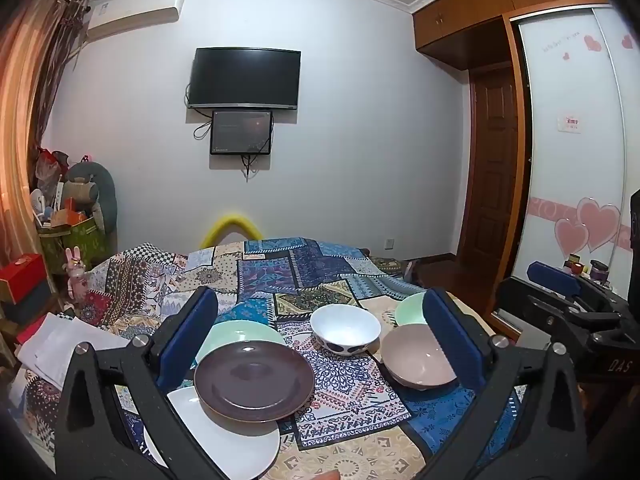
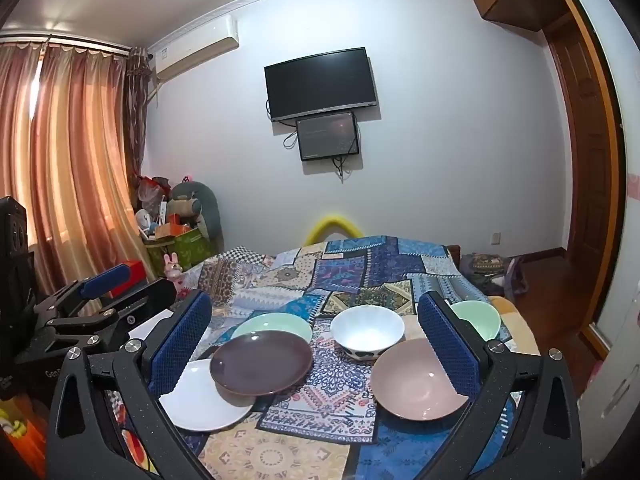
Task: Organize plates and bowls
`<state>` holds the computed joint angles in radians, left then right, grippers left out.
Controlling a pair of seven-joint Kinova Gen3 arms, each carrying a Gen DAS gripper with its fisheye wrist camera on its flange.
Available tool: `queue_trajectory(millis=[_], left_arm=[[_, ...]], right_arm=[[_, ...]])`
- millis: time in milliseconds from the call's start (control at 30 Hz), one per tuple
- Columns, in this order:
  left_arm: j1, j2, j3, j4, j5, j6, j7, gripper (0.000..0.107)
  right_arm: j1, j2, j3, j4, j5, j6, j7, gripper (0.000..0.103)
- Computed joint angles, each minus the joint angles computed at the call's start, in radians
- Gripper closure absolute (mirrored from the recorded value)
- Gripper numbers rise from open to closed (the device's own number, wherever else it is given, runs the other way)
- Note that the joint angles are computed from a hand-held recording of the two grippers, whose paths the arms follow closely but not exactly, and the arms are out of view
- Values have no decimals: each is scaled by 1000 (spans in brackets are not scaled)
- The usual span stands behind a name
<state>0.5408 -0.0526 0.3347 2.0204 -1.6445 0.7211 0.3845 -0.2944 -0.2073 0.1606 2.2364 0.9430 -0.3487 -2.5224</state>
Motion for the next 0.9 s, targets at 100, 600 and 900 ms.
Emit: queue_trajectory(millis=[100,600,900], left_arm=[[0,0,0,-2,3,1,-1,4],[6,2,3,6,-15,18,17,4],[10,2,3,8,-13,19,16,4]], right_arm=[[1,-1,-3,1,-3,2,5,0],[30,18,-30,6,-57,-20,50,0],[15,13,-18,0,-35,-9,31,0]])
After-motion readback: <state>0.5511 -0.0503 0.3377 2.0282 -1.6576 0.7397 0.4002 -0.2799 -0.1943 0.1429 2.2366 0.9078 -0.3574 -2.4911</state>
